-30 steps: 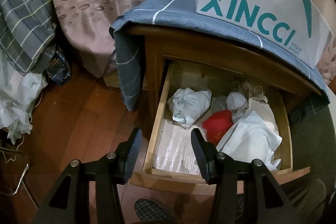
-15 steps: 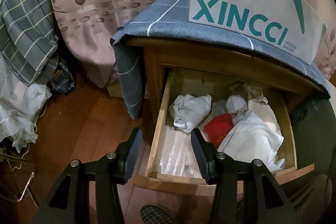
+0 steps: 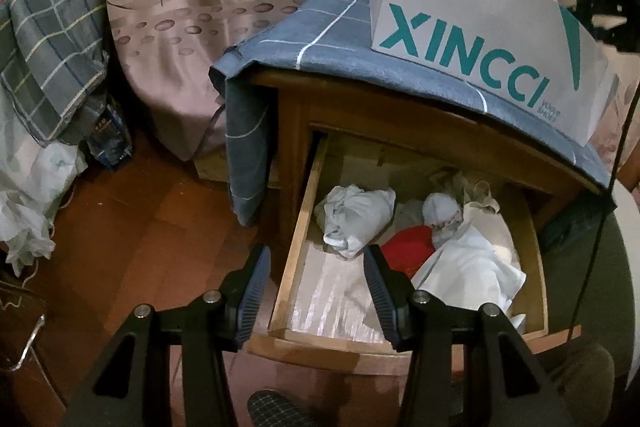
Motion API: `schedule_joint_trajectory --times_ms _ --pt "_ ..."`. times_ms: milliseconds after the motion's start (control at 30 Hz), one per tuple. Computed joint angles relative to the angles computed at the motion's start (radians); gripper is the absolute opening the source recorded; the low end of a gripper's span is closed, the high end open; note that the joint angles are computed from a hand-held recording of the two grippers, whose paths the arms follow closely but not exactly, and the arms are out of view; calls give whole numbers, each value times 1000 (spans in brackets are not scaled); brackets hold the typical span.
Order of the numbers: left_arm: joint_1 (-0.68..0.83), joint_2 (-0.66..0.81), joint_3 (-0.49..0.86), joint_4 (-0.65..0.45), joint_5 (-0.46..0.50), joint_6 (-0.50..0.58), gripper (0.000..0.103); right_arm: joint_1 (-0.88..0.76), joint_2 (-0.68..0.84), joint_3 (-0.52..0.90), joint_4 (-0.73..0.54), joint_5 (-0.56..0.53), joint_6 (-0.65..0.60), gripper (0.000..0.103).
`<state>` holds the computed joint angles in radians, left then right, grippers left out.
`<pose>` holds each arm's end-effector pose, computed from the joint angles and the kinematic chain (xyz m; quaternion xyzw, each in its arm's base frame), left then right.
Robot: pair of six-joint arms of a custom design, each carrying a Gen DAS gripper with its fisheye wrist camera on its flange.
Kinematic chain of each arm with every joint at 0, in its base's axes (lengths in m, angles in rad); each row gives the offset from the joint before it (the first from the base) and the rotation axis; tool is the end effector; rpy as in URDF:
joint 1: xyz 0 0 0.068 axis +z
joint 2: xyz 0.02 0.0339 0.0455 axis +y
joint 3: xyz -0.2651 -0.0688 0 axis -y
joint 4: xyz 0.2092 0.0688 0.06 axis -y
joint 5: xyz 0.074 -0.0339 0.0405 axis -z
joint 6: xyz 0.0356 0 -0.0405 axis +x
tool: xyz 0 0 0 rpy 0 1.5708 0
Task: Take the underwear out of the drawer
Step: 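Lower the dark blue underwear into the white box and open the right tool, then reach the right tool into the drawer and grasp the white underwear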
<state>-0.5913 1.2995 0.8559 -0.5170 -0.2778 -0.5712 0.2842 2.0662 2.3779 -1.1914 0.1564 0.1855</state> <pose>0.1928 -0.1177 0.2446 -0.0321 0.9450 -0.0530 0.3211 0.3820 0.1058 0.3839 -0.0198 0.9382 0.0071 0.3455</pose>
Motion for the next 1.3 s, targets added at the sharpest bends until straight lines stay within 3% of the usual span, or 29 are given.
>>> schedule_joint_trajectory --times_ms 100,167,400,467,633,800,967,1100,1300 --pt "12 -12 -11 12 18 -1 50 0 -14 -45 31 6 2 46" --pt "17 -12 -12 12 23 -1 50 1 -33 -73 47 10 1 58" --pt "19 0 -6 9 29 -6 50 28 -159 -137 47 5 -26 68" --pt "16 3 -4 8 25 -11 50 48 -223 -191 49 -6 -35 77" --pt "11 10 1 0 18 -14 50 129 -385 -373 41 -13 -49 81" --pt "12 12 -2 6 20 -17 50 179 -491 -566 41 -71 22 83" --pt "22 9 -7 6 30 -19 50 189 -562 -820 121 -138 99 85" --pt "37 -3 -18 14 45 -21 50 183 -540 -987 187 -185 161 85" --pt "60 -21 -33 27 66 -27 50 185 -371 -1084 287 -267 242 90"
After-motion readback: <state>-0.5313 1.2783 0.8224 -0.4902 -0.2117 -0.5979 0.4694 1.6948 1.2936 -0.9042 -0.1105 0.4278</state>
